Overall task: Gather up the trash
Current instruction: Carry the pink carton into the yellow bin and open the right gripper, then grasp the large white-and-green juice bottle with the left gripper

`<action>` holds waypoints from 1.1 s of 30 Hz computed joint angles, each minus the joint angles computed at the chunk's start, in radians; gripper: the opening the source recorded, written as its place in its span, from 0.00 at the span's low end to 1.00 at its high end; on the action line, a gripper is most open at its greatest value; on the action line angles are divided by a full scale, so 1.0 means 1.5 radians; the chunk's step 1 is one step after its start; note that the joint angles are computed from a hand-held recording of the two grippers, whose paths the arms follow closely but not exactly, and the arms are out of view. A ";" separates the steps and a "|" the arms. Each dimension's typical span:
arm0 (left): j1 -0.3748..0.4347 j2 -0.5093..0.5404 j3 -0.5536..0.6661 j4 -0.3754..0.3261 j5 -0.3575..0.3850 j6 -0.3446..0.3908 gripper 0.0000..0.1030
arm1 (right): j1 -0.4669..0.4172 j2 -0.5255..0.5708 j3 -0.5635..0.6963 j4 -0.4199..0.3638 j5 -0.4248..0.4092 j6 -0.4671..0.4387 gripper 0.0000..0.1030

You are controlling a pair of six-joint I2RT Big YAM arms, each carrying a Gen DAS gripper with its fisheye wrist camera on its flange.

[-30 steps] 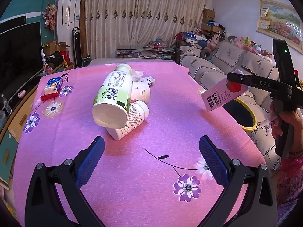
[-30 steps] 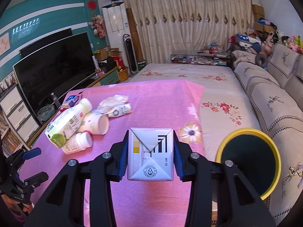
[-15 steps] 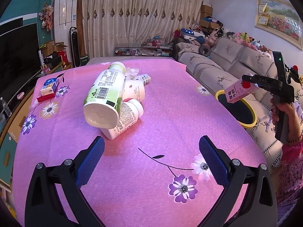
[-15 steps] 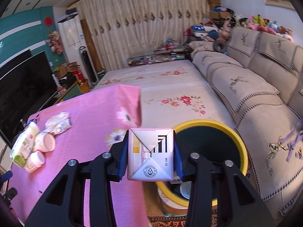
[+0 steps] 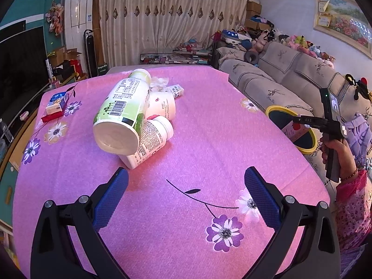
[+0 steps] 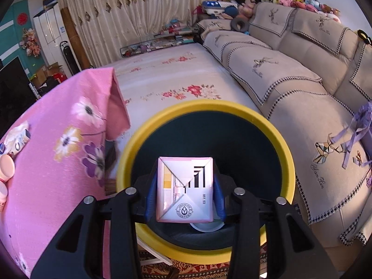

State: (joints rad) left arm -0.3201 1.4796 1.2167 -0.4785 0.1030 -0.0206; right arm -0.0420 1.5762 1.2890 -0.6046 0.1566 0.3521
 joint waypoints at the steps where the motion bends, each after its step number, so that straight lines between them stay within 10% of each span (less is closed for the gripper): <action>1: 0.000 0.002 0.001 0.000 0.001 0.000 0.95 | -0.002 0.004 -0.001 -0.003 0.001 0.003 0.38; 21: 0.026 0.005 0.009 0.007 -0.006 -0.012 0.95 | 0.031 -0.037 -0.023 0.008 0.020 -0.005 0.49; 33: 0.057 0.093 0.150 -0.061 -0.005 -0.021 0.95 | 0.044 -0.039 -0.019 0.006 0.010 -0.008 0.49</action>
State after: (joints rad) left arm -0.2340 1.6198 1.4425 -0.5695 0.0961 -0.0523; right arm 0.0235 1.5182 1.2605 -0.5955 0.1722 0.3408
